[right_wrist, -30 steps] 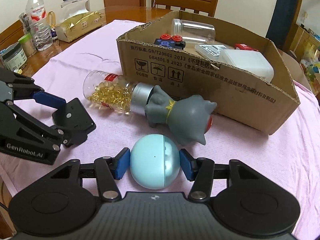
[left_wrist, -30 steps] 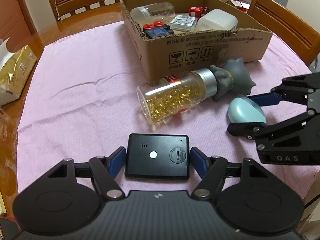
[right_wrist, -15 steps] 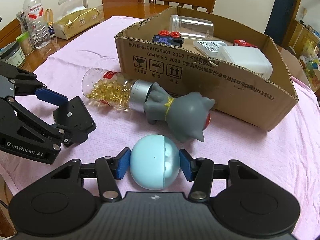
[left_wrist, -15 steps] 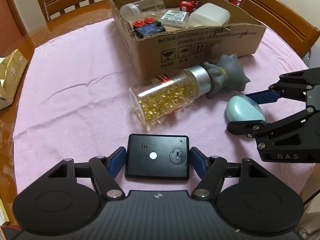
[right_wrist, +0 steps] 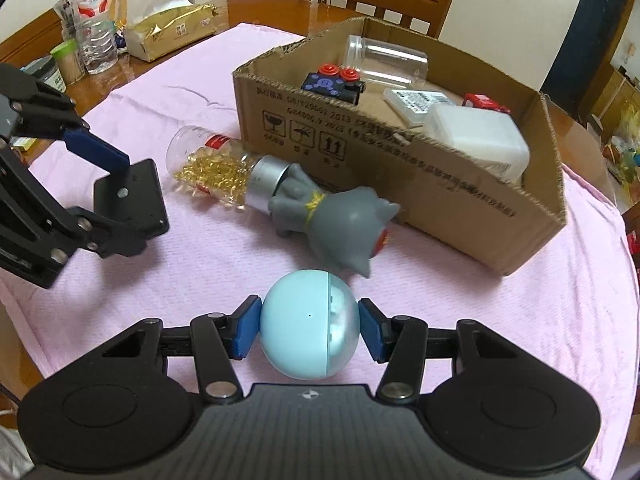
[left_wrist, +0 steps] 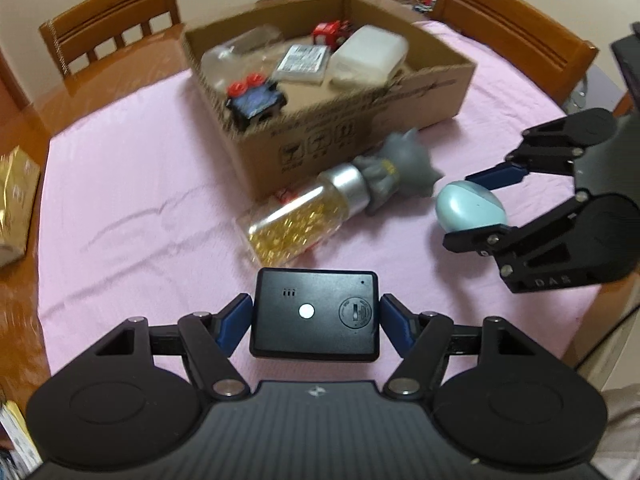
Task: Organize rigid objects
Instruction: 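Carry the black device and blue case into the cardboard box and open both tools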
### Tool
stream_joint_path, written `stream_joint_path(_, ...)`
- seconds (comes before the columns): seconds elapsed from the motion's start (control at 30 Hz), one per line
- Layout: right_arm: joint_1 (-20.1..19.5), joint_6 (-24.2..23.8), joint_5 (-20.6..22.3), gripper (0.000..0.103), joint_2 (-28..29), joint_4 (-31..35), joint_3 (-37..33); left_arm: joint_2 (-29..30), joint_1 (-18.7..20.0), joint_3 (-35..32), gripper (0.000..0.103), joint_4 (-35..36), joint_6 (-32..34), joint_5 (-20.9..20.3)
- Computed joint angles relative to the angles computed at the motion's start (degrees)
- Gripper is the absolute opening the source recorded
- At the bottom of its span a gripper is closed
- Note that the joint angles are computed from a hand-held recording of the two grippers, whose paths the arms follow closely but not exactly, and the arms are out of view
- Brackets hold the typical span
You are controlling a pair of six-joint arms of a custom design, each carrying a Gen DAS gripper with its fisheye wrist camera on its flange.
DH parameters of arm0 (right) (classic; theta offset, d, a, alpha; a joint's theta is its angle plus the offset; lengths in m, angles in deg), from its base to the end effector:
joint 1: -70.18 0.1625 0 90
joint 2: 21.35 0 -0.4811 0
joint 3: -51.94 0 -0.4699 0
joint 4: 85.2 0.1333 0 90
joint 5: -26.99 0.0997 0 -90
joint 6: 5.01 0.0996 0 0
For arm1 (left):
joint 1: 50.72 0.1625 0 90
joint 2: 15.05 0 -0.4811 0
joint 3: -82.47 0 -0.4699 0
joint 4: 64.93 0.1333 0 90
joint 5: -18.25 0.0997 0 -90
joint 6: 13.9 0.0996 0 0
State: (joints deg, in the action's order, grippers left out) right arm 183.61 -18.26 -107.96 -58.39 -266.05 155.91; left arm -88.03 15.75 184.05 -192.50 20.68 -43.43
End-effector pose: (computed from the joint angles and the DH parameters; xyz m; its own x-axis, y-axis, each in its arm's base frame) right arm 0.3313 -0.6061 -0.0040 -0.6596 -0.2103 0.7216 -0.5287 0.8122 -0.2466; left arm -0.1002 -0.6823 0.3265 -0.4650 0.7475 -0.4743 0.7995 0.5847 0.1376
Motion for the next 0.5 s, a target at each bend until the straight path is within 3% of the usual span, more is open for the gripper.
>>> stream_joint_path(0.17,0.13,0.15,1.56,0.058,-3.07,1.63,1.1,0.19,-1.76,-2.55,0.069,1.58,0.22,-2.95)
stream_joint_path(0.5,0.79,-5.63,1.85,0.058,-7.04,0.75,0.37,7.49,-4.27,-8.14,0.069,-7.85,4.67,-6.77)
